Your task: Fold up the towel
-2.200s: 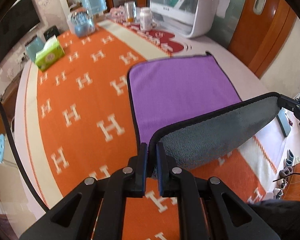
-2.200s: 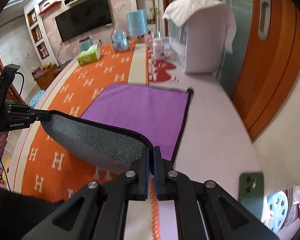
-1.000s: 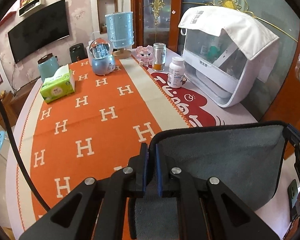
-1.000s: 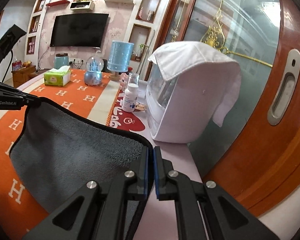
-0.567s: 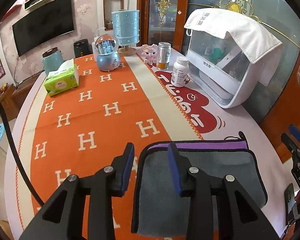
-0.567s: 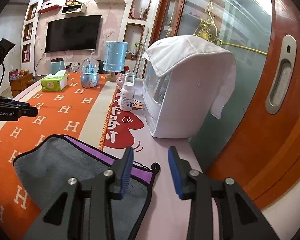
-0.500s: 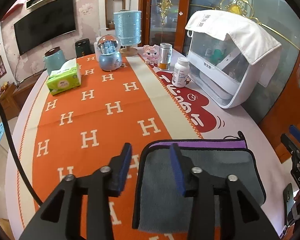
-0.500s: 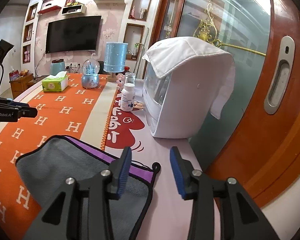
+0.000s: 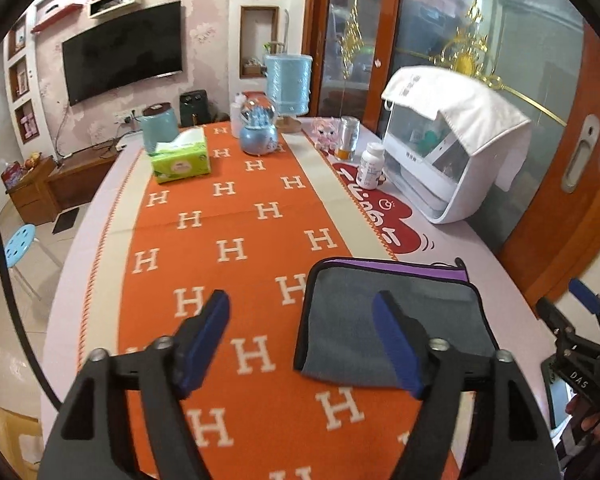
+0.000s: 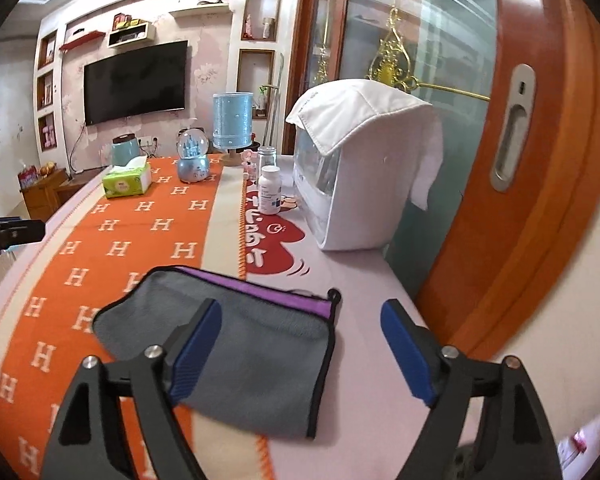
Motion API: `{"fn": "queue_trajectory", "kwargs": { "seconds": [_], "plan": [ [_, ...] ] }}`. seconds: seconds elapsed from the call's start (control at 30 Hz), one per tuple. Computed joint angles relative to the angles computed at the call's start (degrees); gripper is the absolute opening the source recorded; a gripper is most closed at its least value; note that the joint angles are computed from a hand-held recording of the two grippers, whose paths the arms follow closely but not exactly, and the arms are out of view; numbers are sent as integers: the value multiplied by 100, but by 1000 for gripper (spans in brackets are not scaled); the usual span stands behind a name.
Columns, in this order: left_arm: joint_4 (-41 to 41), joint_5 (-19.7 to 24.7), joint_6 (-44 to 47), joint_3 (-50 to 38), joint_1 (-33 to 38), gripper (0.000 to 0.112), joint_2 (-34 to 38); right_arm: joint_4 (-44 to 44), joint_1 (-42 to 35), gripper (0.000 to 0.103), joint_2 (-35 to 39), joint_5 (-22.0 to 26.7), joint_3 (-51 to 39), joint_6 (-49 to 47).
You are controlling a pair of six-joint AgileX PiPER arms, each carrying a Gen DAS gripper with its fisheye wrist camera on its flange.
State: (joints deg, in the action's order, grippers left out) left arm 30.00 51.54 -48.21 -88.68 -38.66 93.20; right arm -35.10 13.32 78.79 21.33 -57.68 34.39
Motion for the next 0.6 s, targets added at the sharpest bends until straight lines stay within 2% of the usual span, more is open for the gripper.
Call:
{"fn": "queue_trajectory", "kwargs": {
  "seconds": [0.1, 0.37, 0.5, 0.6],
  "plan": [
    [288, 165, -309, 457, -260, 79, -548, -33, 278, 94, -408, 306, 229, 236],
    [789, 939, -1161, 1436, -1012, 84, -1852, -450, 1255, 100, -1404, 1148, 709, 1065],
    [1101, 1424, -1724, 1739, -1426, 87, -2289, 123, 1444, 101, -1689, 1355, 762, 665],
    [1377, 1808, -2296, 2066, -1818, 87, -2643, 131, 1583, 101, -1801, 1489, 809, 581]
  ]
}}
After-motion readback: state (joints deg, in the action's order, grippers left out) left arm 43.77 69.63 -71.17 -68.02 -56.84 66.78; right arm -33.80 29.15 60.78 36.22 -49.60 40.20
